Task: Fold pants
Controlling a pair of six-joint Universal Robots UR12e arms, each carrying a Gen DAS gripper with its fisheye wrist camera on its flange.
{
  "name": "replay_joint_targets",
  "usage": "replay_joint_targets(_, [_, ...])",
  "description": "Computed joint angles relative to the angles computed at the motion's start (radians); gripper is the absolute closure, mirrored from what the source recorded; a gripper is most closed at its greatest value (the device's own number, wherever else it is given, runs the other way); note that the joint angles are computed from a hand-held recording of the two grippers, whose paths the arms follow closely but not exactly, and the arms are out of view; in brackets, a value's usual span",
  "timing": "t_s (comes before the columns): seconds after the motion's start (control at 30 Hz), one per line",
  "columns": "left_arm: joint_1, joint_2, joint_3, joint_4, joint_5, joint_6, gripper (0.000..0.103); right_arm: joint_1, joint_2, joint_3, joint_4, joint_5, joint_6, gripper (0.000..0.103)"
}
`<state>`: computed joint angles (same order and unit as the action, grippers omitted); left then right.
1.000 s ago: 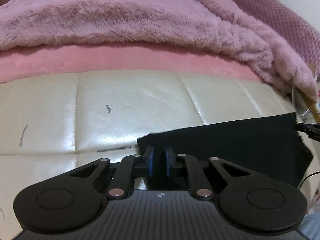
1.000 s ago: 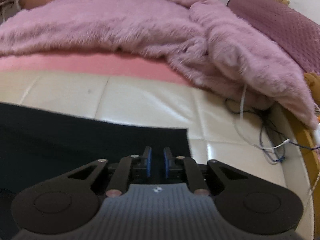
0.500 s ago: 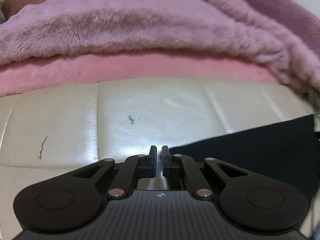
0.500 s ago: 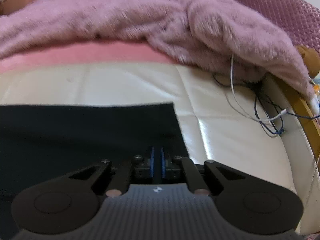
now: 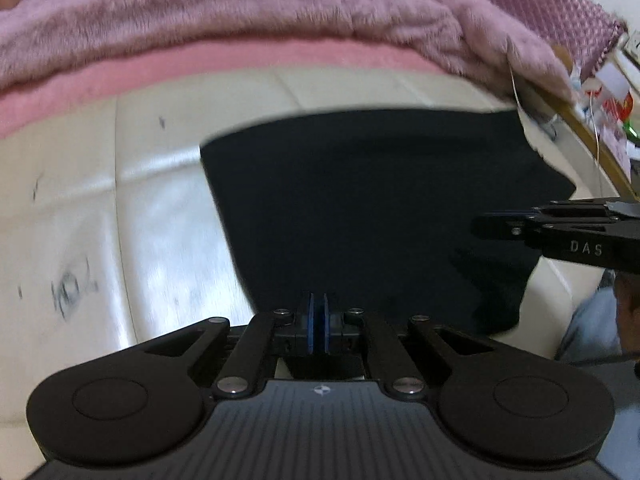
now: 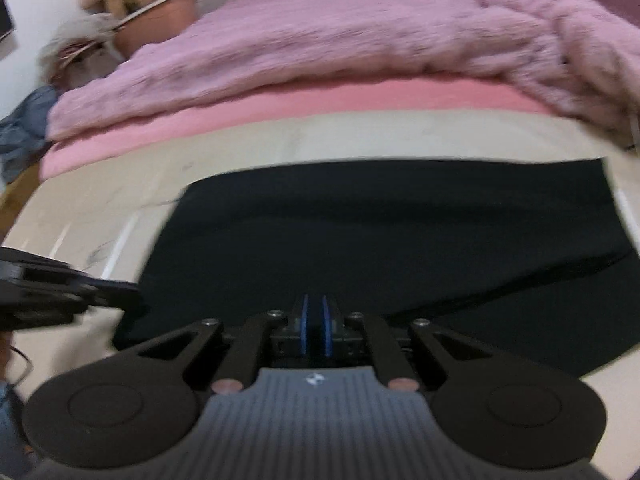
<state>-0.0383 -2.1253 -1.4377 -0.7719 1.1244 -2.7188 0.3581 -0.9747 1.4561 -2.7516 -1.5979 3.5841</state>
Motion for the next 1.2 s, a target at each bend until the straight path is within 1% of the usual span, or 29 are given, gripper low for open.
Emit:
replay_joint_targets(0.07, [-0.001,0.007,-0.014,-0.008,0.016,0.002,0.099,0.018,0.011,-0.003,-0.019,0.013,0.011,0.101])
replay_joint_targets(0.13, [0.002,0.014,-0.031,0.000,0.023,-0.002,0.099,0.035,0.023,-0.010,-0.021,-0.010,0.009,0.101])
replay_joint_targets(0.27, [0.012,0.020,-0.038,-0.025,0.000,-0.026,0.099,0.053,0.035,-0.009,-0.050,-0.052,0.000,0.101])
replay_joint_targets(0.33, [0.017,0.026,-0.039,-0.050,-0.010,-0.029,0.099,0.053,0.037,-0.006,-0.060,-0.054,0.009,0.101])
replay_joint_targets(0.4, [0.028,0.030,-0.037,-0.071,-0.038,-0.047,0.098,0.055,0.040,-0.008,-0.070,-0.071,0.012,0.100])
replay_joint_targets(0.43, [0.034,0.030,-0.037,-0.065,-0.062,-0.063,0.098,0.053,0.041,-0.011,-0.073,-0.078,0.007,0.100])
replay_joint_targets(0.5, [0.047,0.027,-0.038,-0.016,-0.098,-0.120,0.089,0.054,0.038,-0.006,-0.085,-0.094,-0.005,0.095])
replay_joint_targets(0.53, [0.050,0.021,-0.033,0.009,-0.102,-0.158,0.081,0.053,0.037,-0.005,-0.091,-0.101,-0.014,0.095])
replay_joint_targets(0.57, [0.052,0.014,-0.025,0.028,-0.100,-0.193,0.076,0.053,0.039,-0.007,-0.093,-0.114,-0.026,0.095])
replay_joint_targets(0.6, [0.054,0.003,-0.012,0.043,-0.100,-0.231,0.074,0.052,0.039,-0.009,-0.089,-0.126,-0.035,0.095])
replay_joint_targets(0.67, [0.060,-0.023,0.017,0.052,-0.121,-0.303,0.065,0.049,0.042,-0.013,-0.082,-0.152,-0.038,0.095])
replay_joint_targets(0.73, [0.067,-0.054,0.049,0.051,-0.157,-0.373,0.061,0.045,0.044,-0.014,-0.080,-0.166,-0.029,0.095])
replay_joint_targets(0.83, [0.073,-0.097,0.096,0.007,-0.217,-0.421,0.061,0.038,0.044,-0.008,-0.084,-0.176,-0.019,0.095])
replay_joint_targets(0.9, [0.076,-0.118,0.115,-0.010,-0.235,-0.447,0.061,0.033,0.043,-0.004,-0.081,-0.173,-0.005,0.095])
replay_joint_targets(1.03, [0.085,-0.138,0.107,0.035,-0.306,-0.518,0.061,0.027,0.044,0.006,-0.097,-0.165,0.001,0.095])
replay_joint_targets(1.13, [0.090,-0.151,0.101,0.064,-0.356,-0.570,0.061,0.021,0.049,0.007,-0.110,-0.155,0.007,0.092])
replay_joint_targets(1.2, [0.089,-0.157,0.103,0.073,-0.375,-0.591,0.061,0.018,0.054,0.003,-0.106,-0.160,0.016,0.092])
